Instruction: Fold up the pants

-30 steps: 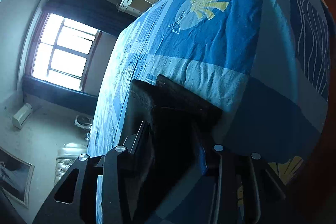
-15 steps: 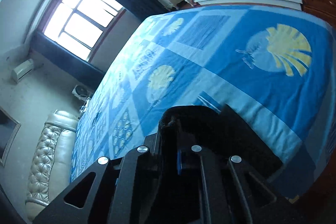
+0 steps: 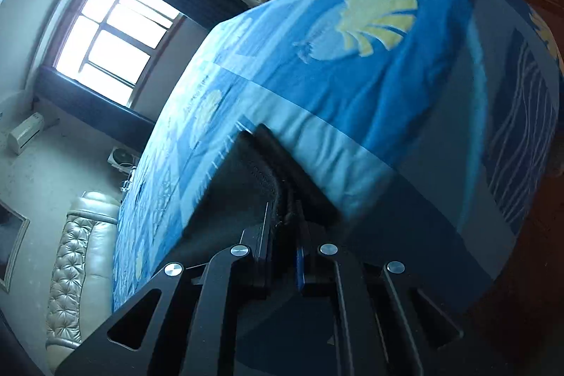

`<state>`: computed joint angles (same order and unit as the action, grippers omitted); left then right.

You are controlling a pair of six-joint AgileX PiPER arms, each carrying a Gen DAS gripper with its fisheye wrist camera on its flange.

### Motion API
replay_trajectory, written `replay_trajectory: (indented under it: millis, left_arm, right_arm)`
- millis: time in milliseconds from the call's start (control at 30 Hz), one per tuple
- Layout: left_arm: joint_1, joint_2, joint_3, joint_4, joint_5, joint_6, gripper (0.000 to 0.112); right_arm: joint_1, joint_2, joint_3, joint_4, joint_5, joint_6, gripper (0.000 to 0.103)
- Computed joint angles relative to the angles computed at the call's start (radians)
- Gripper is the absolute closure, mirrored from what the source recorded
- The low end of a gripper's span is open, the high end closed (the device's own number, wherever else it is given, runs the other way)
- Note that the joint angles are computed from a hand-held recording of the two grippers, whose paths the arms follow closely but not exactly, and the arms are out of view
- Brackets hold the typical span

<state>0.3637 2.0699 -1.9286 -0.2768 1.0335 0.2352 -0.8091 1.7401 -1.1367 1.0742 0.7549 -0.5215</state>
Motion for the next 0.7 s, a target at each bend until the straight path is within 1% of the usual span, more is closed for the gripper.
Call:
replay_trajectory:
  millis: [67, 167, 267, 367, 500, 533, 567, 600, 633, 700]
  left_arm:
    - [-0.002, 0.000, 0.002, 0.004, -0.004, 0.000, 0.014]
    - [-0.003, -0.002, 0.004, 0.003, -0.006, 0.001, 0.014]
    - [0.000, -0.008, 0.019, -0.009, -0.015, 0.026, 0.014]
    - [0.008, -0.017, 0.041, -0.030, -0.030, 0.060, 0.013]
    - [0.018, -0.012, 0.034, -0.053, -0.021, 0.089, 0.013]
    - [0.021, -0.009, 0.028, -0.061, -0.016, 0.098, 0.013]
    - [0.025, -0.007, 0.026, -0.068, -0.011, 0.107, 0.013]
    - [0.029, -0.006, 0.023, -0.076, -0.006, 0.120, 0.013]
    - [0.033, -0.003, 0.019, -0.083, -0.001, 0.132, 0.013]
    - [0.040, -0.001, 0.016, -0.099, 0.007, 0.149, 0.013]
  right_arm:
    - [-0.006, 0.013, 0.021, 0.041, -0.009, -0.046, 0.095]
    - [0.006, 0.015, 0.004, 0.019, -0.026, -0.018, 0.095]
    - [-0.001, 0.022, 0.000, 0.034, -0.026, -0.013, 0.095]
    - [-0.022, 0.028, 0.016, 0.090, -0.006, -0.038, 0.095]
    - [-0.066, 0.035, 0.029, 0.170, 0.043, -0.046, 0.094]
    - [-0.081, 0.025, 0.039, 0.178, 0.034, -0.031, 0.093]
    - [-0.094, 0.007, 0.049, 0.167, 0.009, 0.003, 0.089]
    - [-0.098, -0.021, 0.057, 0.115, -0.044, 0.069, 0.088]
    - [-0.104, -0.040, 0.051, 0.050, -0.076, 0.137, 0.086]
    - [-0.092, -0.071, 0.040, -0.014, -0.098, 0.206, 0.085]
